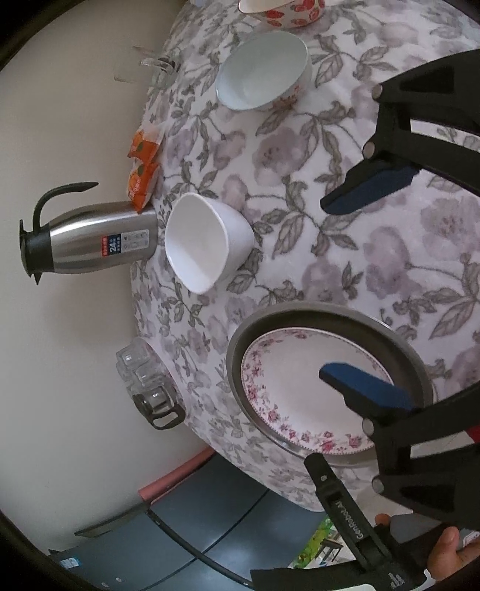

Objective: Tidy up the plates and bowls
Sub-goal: 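Withdraw both grippers and move them to the red-rim strawberry bowl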

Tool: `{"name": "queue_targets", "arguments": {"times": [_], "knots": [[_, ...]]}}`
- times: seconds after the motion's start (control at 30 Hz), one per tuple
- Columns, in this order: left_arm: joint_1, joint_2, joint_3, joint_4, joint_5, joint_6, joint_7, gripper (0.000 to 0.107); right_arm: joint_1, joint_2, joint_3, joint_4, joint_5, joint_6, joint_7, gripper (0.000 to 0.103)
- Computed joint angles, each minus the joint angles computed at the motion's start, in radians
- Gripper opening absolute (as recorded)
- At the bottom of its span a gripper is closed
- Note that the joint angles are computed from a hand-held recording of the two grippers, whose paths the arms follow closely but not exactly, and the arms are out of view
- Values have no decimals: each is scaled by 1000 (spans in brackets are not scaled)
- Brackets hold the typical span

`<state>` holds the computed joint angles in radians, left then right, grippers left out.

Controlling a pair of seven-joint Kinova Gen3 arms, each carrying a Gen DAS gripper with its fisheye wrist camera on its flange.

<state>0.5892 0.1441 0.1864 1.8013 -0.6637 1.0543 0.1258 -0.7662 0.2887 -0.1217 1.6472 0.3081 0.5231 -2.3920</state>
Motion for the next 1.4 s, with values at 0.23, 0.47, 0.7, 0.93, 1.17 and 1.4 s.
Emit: {"name": "queue_targets", "arguments": {"times": [0.23,0.47,0.7,0.93,1.17,1.4], "knots": [[67,24,15,-33,-115,77,85,97,-29,-44,44,65,104,-56,-99,103],[126,62,17,-110,-188,111,75,100,-25,-84,67,116,211,-78,-236,103],[176,103,6,-212,-237,61,-7,101,34,-132,56,157,298,-40,-353,103],[196,180,-20,-352,-165,-57,-157,101,124,-202,42,229,415,-1,-517,103],[237,289,-39,-499,-77,-131,-314,101,253,-249,16,286,455,30,-579,103],[282,416,-58,-680,6,-173,-461,100,400,-290,18,366,455,-46,-627,103]]}}
